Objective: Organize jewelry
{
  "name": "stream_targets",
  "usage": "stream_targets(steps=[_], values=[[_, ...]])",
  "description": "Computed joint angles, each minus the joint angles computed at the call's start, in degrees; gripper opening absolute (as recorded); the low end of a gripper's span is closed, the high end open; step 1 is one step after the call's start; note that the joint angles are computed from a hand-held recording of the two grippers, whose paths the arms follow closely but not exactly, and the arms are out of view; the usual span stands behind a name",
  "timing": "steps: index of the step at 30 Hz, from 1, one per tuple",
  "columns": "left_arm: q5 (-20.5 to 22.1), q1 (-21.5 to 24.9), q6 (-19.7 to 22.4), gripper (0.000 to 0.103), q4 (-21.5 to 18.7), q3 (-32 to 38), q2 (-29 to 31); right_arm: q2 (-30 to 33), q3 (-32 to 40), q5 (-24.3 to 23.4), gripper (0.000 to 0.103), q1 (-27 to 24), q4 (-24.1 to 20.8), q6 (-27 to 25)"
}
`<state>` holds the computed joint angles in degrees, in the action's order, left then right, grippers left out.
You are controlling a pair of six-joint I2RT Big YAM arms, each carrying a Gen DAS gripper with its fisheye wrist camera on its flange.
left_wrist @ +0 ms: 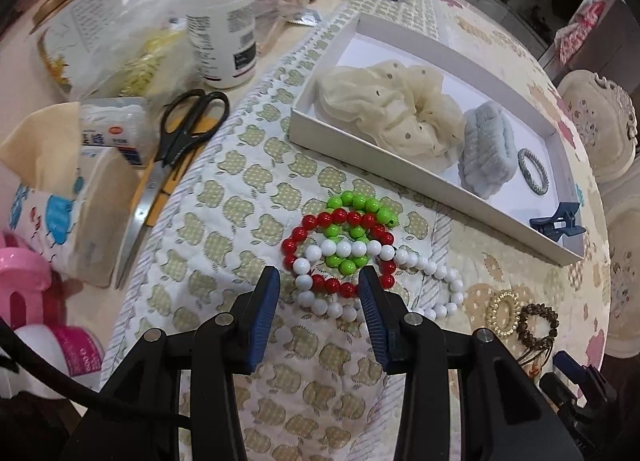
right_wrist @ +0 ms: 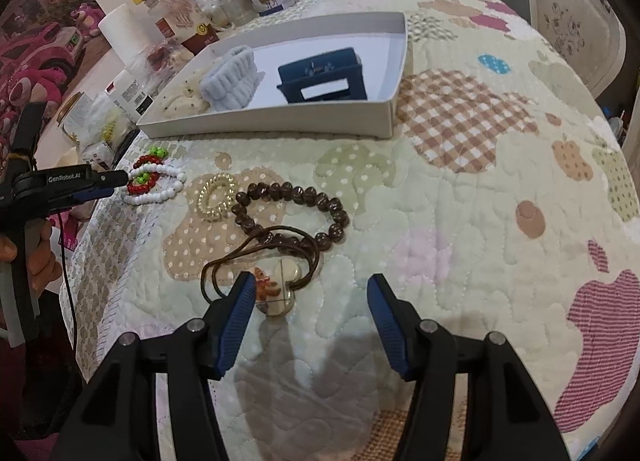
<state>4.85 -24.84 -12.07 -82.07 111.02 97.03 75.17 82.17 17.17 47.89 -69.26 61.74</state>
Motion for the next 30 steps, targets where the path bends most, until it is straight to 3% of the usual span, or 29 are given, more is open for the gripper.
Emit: stream_targets(steps=[6, 10, 18, 20, 22, 23, 26, 30], values=[[0.6, 0.0, 1.1, 0.039, -0.6, 0.7, 1.1, 2.5, 2.0, 0.1, 0.061, 1.1, 0.6, -4.3], [1.3, 0.2, 0.7, 0.029, -1.0, 0.9, 1.6, 4.4, 3.7, 2.7, 0.043, 1.9, -1.0, -6.4], [-0.5, 0.1, 1.8, 0.008, 0.7, -1.0, 0.0, 5.3, 4.5, 5.7, 0.036, 3.4, -2.2, -9.5], [-0.3, 0.1, 2.0, 0.008, 0.5, -0.8, -0.2, 4.4, 3.9, 6.1, 0.016, 3.4, -0.9, -8.9], [0.8, 0.4, 1.7, 0.008, 0.1, -0.4, -0.5, 2.5, 2.5, 5.0, 0.01, 2.7, 1.1, -8.1], [0.9, 0.5, 1.7, 0.008, 0.0, -0.2, -0.5, 2.0, 2.2, 4.8, 0.002, 2.6, 1.4, -7.9], [1.0, 0.4, 2.0, 0.008, 0.0, 0.1, -1.5, 1.1, 1.9, 4.8, 0.002, 2.6, 0.5, -7.6], [1.2, 0.3, 1.8, 0.008, 0.0, 0.4, -2.5, -0.8, -0.5, 3.4, 0.007, 2.8, 3.0, -5.9]])
